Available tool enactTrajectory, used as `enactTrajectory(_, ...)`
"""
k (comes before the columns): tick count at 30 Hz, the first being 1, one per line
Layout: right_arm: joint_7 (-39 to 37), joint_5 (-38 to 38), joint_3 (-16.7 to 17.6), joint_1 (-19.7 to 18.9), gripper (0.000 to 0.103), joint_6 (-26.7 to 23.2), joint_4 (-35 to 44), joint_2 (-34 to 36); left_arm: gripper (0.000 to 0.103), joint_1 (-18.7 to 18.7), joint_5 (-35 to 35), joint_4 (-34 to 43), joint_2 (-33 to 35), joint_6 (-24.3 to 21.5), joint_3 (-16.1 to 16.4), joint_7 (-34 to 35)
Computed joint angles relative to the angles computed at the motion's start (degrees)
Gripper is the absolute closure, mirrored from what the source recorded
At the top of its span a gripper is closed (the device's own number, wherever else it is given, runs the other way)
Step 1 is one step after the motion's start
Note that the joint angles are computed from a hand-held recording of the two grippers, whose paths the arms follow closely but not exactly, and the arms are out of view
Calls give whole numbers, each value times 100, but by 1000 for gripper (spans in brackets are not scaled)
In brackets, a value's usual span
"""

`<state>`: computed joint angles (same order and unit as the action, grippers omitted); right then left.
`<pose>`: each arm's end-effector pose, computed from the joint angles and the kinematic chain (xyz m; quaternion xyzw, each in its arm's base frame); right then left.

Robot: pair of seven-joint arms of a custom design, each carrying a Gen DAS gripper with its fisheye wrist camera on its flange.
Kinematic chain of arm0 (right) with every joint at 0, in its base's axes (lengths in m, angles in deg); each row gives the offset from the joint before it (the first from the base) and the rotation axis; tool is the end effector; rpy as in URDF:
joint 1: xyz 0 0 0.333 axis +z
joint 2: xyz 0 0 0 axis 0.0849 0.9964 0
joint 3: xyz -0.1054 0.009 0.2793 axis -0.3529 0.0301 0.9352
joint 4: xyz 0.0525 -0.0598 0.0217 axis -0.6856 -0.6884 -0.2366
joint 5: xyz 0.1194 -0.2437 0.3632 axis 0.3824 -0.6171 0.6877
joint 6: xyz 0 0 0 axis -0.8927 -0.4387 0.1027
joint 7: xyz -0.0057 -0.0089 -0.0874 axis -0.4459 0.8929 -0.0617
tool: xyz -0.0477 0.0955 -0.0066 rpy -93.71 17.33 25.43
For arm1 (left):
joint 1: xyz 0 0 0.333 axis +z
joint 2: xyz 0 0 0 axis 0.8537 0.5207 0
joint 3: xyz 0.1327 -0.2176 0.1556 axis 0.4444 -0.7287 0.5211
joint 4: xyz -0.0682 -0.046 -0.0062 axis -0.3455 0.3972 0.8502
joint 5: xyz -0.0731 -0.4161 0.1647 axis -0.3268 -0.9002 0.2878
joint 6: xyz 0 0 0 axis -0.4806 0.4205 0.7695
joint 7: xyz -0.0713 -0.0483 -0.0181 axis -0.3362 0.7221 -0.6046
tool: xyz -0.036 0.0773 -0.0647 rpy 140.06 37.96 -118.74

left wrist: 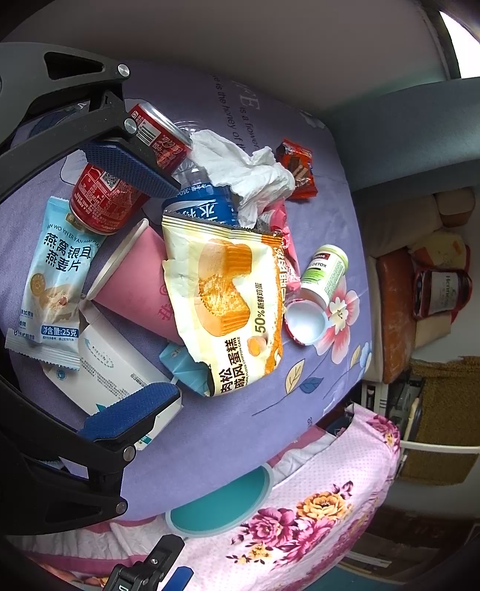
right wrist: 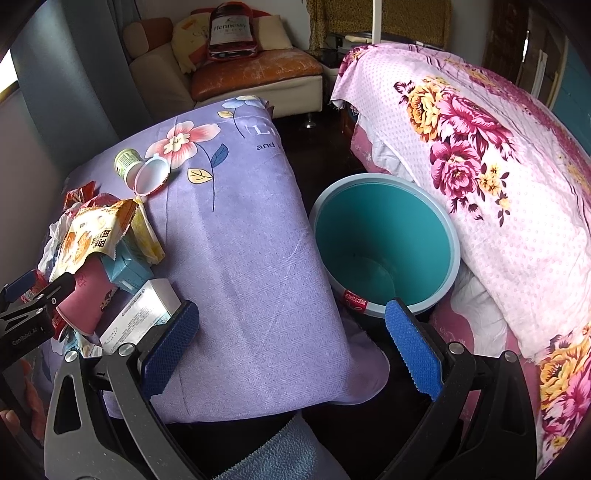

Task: Collect trash

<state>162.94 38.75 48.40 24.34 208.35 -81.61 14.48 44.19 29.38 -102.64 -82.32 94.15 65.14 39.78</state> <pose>0.4992 0.2282 0.3304 -0.7917 0.5436 -0.1235 0.2498 0.3943 -0.2498 0.3358 -0.8012 0.5124 -0.1368 0.2770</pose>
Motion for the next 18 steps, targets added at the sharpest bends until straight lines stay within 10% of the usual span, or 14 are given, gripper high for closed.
enactTrajectory(18,-5,46,-29,-18,6,-57,74,121,3,12,57,-9,103,79,7,-84)
